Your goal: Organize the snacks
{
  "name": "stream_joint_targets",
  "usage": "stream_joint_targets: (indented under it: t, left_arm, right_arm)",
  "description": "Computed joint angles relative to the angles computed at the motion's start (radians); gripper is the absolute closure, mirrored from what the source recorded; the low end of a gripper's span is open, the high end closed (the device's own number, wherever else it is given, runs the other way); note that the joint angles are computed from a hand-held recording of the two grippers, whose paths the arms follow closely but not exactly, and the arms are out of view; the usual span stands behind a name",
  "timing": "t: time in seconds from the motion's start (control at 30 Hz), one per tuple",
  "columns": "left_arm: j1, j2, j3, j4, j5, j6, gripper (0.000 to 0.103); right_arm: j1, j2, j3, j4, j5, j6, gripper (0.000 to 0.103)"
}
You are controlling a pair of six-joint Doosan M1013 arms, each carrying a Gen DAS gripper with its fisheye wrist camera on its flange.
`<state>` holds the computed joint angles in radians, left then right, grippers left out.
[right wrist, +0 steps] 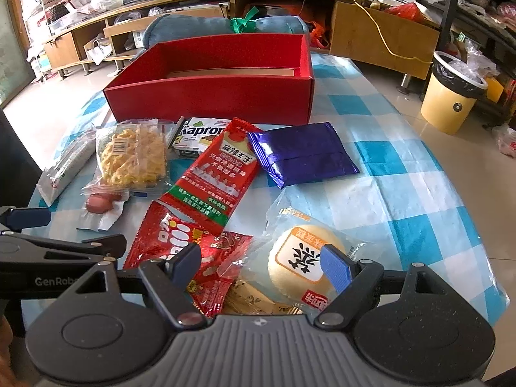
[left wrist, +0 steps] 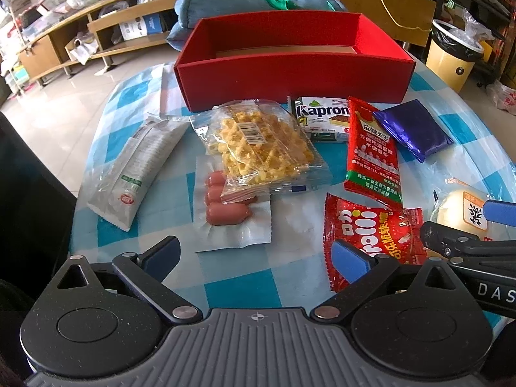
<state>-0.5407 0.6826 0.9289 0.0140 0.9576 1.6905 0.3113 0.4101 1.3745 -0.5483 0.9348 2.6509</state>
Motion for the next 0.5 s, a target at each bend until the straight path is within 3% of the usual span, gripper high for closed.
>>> stream_joint_targets:
  t: [0.5]
  left_arm:
    - [-0.006, 0.003, -0.005, -0.013, 0.004, 0.025, 0.002]
  right_arm:
    - [-0.005, -0.011, 0.014, 0.003, -0.002, 0.006, 0.027]
